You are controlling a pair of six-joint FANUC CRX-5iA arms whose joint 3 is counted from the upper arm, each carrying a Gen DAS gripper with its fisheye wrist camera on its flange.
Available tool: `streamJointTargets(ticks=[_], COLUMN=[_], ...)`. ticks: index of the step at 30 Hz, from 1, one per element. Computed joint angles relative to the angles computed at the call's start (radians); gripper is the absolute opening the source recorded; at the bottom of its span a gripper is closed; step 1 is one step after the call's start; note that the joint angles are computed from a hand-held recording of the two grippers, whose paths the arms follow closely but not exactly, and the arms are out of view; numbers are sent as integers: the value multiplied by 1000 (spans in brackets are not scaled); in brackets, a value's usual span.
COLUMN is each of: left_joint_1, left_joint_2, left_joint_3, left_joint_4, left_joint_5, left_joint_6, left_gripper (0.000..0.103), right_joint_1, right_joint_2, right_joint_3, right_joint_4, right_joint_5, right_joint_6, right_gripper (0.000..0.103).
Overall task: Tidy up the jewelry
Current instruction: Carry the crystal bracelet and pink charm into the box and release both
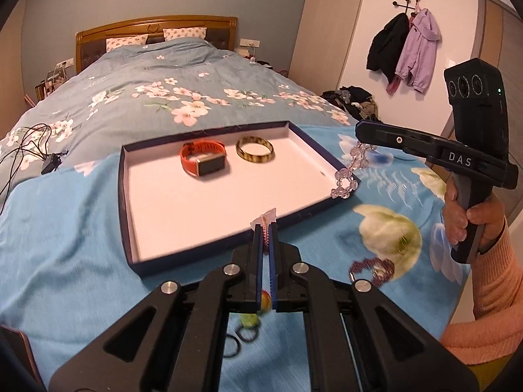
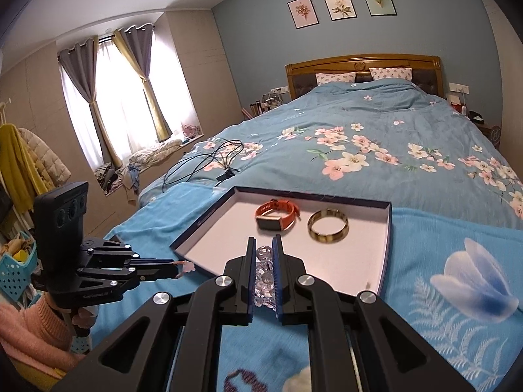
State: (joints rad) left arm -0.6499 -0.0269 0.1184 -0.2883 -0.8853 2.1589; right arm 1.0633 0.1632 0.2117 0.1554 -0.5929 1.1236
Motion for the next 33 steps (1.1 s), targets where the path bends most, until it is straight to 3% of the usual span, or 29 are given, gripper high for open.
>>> streamJointTargets(ticks=[14,27,33], left_joint_1=[101,159,181], left_joint_2=[74,150,169], left_joint_3=[52,84,91], left_joint_4=[81,162,194], left_joint_5=[1,-6,-12], left_joint_6=[-86,-147,-167], left_gripper=[3,3,4], right_joint_1=[-40,-56,-49], right_joint_2=[164,266,301], right_joint_3=[189,271,315], right_joint_4=[20,125,97], right_joint_5=[-86,-134,-165], right_joint_6=[-16,-110,-65], right_gripper=[8,8,8])
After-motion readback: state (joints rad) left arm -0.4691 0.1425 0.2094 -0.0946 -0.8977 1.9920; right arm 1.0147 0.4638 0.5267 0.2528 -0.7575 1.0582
